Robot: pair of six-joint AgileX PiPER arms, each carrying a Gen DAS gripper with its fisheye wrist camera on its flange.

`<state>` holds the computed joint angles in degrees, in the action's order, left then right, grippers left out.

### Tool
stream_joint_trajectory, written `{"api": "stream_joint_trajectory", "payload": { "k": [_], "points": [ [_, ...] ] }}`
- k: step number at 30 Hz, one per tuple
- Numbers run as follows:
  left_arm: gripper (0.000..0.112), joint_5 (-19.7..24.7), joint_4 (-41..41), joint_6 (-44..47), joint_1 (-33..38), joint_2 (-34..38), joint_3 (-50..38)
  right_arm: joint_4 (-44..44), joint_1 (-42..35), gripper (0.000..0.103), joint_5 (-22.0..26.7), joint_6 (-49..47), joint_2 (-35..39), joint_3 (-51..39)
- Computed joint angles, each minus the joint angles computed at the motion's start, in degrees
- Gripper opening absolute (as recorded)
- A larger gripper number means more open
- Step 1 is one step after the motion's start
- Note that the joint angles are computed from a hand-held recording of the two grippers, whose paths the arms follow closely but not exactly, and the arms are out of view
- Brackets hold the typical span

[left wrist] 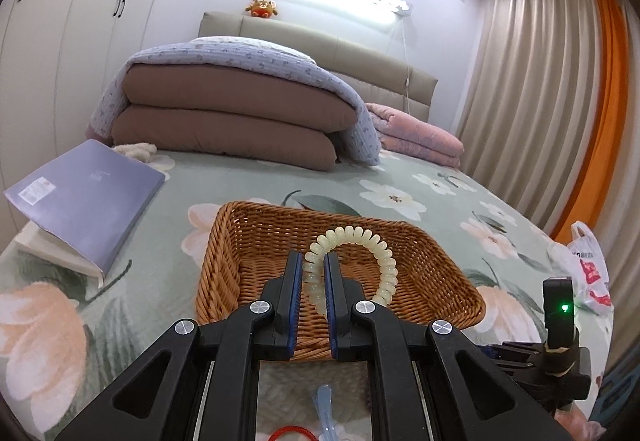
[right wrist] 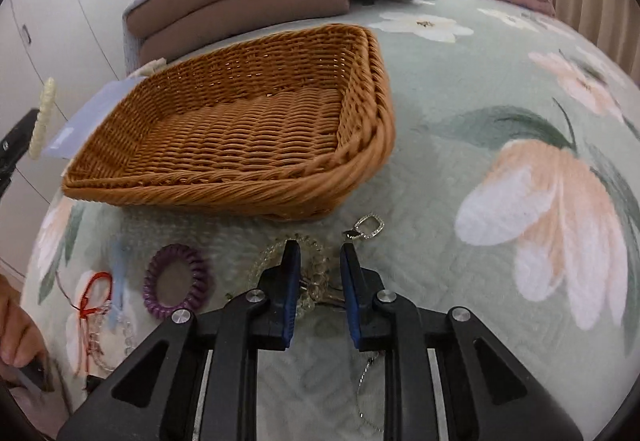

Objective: Organize jewelry
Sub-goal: 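Carry the cream hair tie with the left gripper while the right gripper carries the bead bracelet into the basket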

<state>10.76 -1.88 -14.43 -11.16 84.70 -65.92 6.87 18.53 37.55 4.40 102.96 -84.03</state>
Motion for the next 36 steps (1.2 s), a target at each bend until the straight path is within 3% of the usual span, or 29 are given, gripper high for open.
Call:
{"api": "stream_joint_trajectory", "payload": {
  "k": [3, 8, 13, 17, 21, 24, 27, 31, 36],
  "points": [
    [0.011, 0.11, 2.84, -2.33, -0.49, 0.44, -0.36, -0.02, 0.74, 0.013, -1.38, -1.09, -1.12, 1.87],
    [0.011, 0.24, 12.17, -10.36, -1.89, 0.54, -0.31, -5.36, 3.45, 0.012, -3.86, 1.62, -3.62, 4.93],
    [0.011, 0.42, 17.43, -15.20, -2.67, 0.50, -0.10, 0.84, 2.41, 0.012, -5.16, -3.90, -7.71, 8.02],
    [0.011, 0.32, 16.26, -14.17, -2.47, 0.76, -0.15, 3.76, 3.19, 0.012, -5.61, -6.84, -11.92, 9.76],
    [0.011, 0.72, 12.41, -10.59, -1.96, 1.97, -1.35, 0.81, 5.34, 0.012, -6.05, -3.90, -13.93, 7.55],
    [0.011, 4.58, 2.59, -0.48, -0.89, 5.25, -6.11, -2.29, 5.83, 0.012, -5.17, -0.80, -10.63, 0.46],
    [0.011, 10.63, 3.22, -0.31, -0.73, 9.56, -13.52, 3.30, 3.83, 0.012, -4.14, -2.85, -3.76, -9.12],
    [0.011, 10.66, 1.99, 1.02, -0.06, 12.43, -15.36, 3.27, 3.05, 0.012, -4.64, -0.57, 4.64, -17.52],
    [0.011, 10.86, 3.98, 0.03, -0.43, 15.02, -16.07, 1.48, 3.45, 0.012, -4.53, 0.67, 9.98, -19.77]
  ]
}}
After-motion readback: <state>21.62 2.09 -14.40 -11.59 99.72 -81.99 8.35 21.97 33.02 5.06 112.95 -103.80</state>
